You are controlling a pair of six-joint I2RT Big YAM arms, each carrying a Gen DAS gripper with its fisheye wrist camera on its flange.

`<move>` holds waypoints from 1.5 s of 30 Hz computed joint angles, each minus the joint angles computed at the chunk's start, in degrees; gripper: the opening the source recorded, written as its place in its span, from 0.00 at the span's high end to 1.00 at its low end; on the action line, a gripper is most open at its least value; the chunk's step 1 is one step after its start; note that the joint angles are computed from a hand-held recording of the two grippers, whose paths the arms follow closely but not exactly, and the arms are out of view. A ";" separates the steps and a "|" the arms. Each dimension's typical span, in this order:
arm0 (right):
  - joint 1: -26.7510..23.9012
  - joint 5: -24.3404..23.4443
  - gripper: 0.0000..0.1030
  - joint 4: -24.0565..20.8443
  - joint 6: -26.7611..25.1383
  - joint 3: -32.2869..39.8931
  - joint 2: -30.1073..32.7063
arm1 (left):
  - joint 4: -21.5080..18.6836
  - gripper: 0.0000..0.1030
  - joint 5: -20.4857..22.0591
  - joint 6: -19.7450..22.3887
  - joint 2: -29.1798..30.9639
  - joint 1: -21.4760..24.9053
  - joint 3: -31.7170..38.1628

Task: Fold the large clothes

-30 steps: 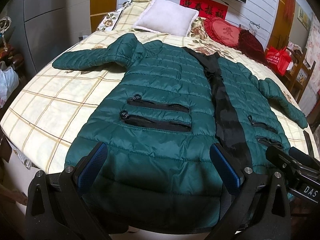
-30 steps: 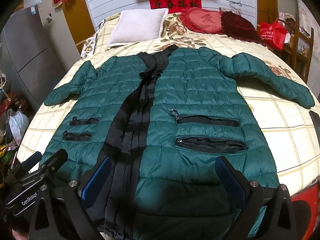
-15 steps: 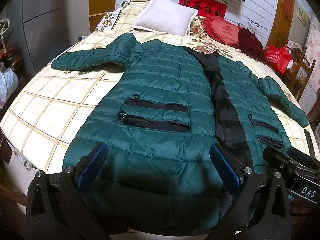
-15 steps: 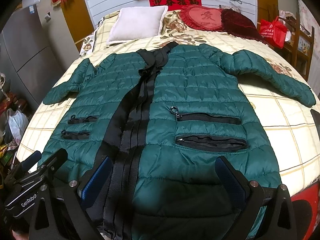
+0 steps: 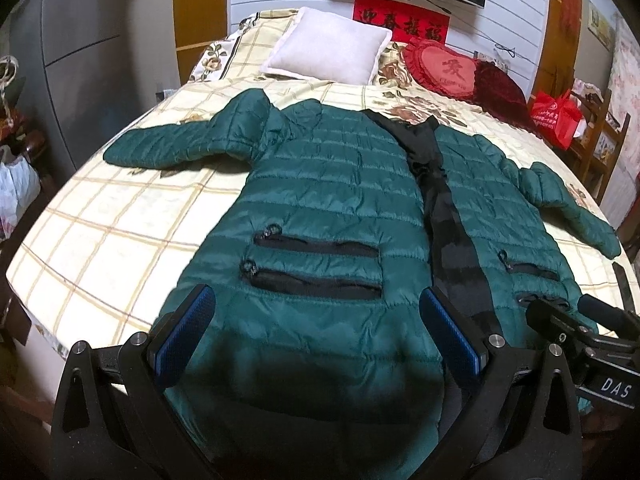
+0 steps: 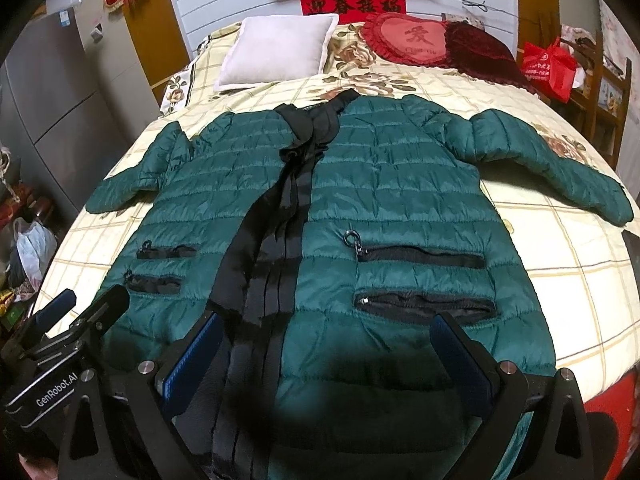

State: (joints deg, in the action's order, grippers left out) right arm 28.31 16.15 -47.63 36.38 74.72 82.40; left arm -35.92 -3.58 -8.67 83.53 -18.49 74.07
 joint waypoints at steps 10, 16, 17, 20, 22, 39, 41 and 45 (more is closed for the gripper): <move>-2.17 -1.43 0.00 -1.44 -3.43 6.98 2.87 | -3.08 0.01 0.81 -0.47 3.43 1.51 5.81; -4.21 -3.60 0.00 -3.85 -5.62 14.16 6.23 | -5.27 0.01 0.37 -0.65 6.19 2.84 11.09; -4.49 -3.87 0.00 -3.99 -5.78 15.09 6.69 | -5.55 0.01 0.26 -0.48 6.67 3.06 12.16; -5.37 -4.55 0.00 -5.26 -6.84 19.16 8.75 | -6.33 0.01 -0.07 -0.04 8.07 3.59 15.06; -5.81 -4.44 0.00 -6.59 -7.80 22.17 10.40 | -7.16 0.01 -0.75 0.58 9.30 3.81 17.55; -9.10 -6.10 0.00 -15.16 -11.10 45.56 26.17 | -14.16 0.01 -0.45 0.45 22.10 4.39 39.29; -9.26 -5.99 0.00 -15.83 -11.48 47.38 27.72 | -14.87 0.01 0.26 -0.03 23.70 4.63 41.42; -9.64 -6.40 0.00 -16.77 -11.66 50.81 30.79 | -17.05 0.01 0.47 -0.52 27.23 5.17 46.02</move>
